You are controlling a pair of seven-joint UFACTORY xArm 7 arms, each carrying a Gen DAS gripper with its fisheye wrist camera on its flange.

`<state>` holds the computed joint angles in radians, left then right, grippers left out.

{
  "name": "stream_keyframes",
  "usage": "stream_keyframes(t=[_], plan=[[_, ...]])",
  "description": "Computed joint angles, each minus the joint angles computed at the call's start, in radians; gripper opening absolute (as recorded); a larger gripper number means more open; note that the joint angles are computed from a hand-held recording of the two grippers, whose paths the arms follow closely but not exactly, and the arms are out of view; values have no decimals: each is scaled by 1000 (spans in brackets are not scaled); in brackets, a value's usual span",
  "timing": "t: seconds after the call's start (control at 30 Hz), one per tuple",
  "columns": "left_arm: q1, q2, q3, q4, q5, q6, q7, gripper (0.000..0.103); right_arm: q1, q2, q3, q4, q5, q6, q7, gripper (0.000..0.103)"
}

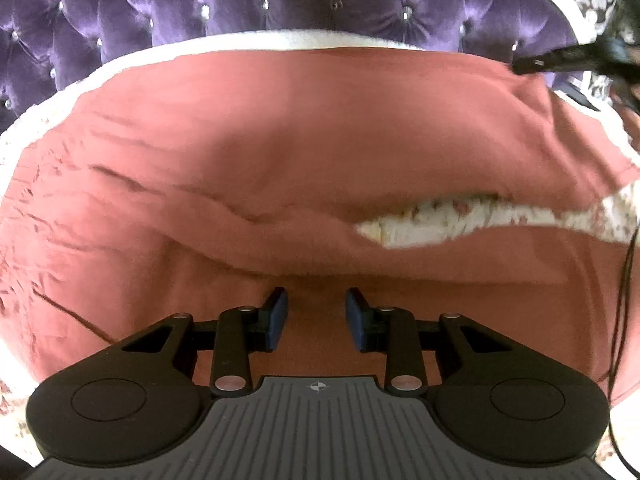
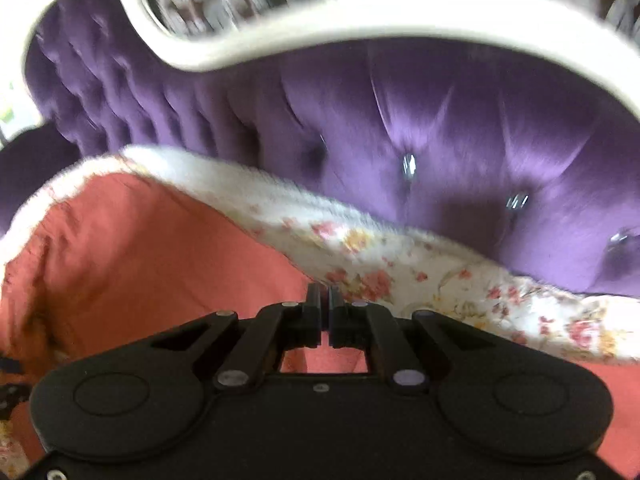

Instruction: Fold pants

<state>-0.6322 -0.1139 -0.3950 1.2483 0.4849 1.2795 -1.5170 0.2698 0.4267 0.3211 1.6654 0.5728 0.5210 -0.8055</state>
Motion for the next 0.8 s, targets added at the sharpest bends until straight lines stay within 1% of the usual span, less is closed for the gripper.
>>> stream_keyframes(t=[0.07,0.13,0.2,0.27,0.3,0.37,0.43,0.5,0.57,0.67,0.73,0.8], plan=[[2,4,-1,27,30,29,19,31,-59,-129,62,-156,139,-62,-127,10],[11,1,10,46,52,22,47,31,-83,-238,84,-275,277,-83,-249,10],[27,-5,24,60,71,-16,78,31,-76,-338,85,-390,388,-105,-341,10],[45,5,33,88,92,-43,108,31,-49,-406,73,-475,453,-125,-396,10],[53,14,38,103,102,-61,126,31,-28,-434,71,-521,480,-161,-431,10],[68,38,53,134,112,-113,150,31,16,-474,68,-600,500,-245,-471,10],[82,57,74,154,93,-181,172,31,49,-490,54,-639,503,-274,-474,10],[90,88,88,186,71,-207,192,31,82,-490,42,-662,507,-319,-484,10],[89,116,100,214,58,-216,211,31,115,-495,22,-679,542,-348,-513,10],[76,175,117,280,35,-195,235,31,155,-495,-16,-677,579,-355,-544,10],[70,211,135,315,7,-197,252,32,181,-495,-40,-676,592,-358,-555,10],[66,213,151,313,-24,-209,251,32,208,-498,-65,-679,608,-359,-571,10]])
